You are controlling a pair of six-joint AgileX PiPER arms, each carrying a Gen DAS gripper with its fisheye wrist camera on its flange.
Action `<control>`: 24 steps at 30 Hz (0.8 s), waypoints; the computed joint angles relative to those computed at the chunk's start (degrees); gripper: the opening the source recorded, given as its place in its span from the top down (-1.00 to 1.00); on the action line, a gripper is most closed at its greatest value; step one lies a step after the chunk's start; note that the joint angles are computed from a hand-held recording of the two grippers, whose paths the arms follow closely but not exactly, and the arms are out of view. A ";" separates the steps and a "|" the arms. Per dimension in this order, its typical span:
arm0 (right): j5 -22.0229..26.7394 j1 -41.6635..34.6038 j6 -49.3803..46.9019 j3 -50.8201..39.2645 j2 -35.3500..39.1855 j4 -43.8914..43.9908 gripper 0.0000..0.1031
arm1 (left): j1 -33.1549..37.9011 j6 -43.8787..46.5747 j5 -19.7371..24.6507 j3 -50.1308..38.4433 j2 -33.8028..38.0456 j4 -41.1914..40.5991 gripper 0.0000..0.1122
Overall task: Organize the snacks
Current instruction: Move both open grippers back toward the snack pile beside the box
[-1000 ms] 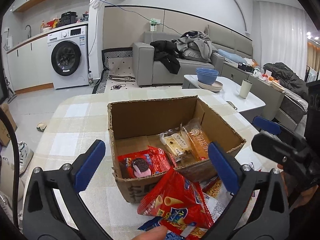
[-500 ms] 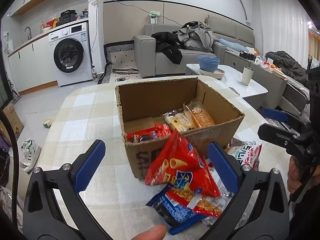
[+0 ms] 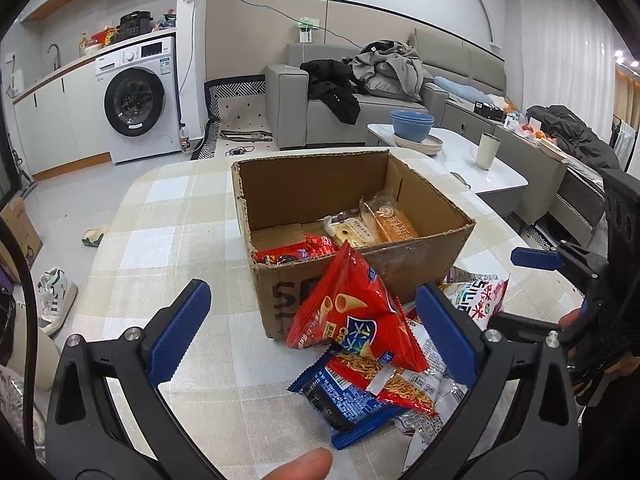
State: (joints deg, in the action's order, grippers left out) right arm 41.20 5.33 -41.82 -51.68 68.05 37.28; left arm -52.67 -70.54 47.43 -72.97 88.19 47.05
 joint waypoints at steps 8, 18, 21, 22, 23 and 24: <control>2.53 -0.91 -2.98 -0.27 2.71 1.64 -0.99 | 0.64 2.46 0.22 -0.93 1.08 -2.08 -0.82; 2.12 0.85 -4.75 0.85 4.07 1.10 -0.99 | 1.89 4.41 -0.55 -1.31 2.44 -3.58 -0.82; 0.76 1.56 -3.60 1.09 5.02 -0.67 -0.99 | 2.39 4.89 -0.79 -1.35 2.68 -3.96 -0.82; 0.38 1.76 -3.19 1.13 5.24 -1.26 -0.99 | 2.52 5.05 -0.75 -1.78 3.03 -4.11 -0.82; -0.17 2.03 -2.83 1.20 5.34 -1.68 -0.99 | 2.84 5.14 -1.01 -1.74 3.14 -4.28 -0.82; -0.64 2.30 -2.45 1.20 5.41 -2.20 -0.99 | 3.02 5.28 -1.21 -1.63 3.10 -4.48 -0.82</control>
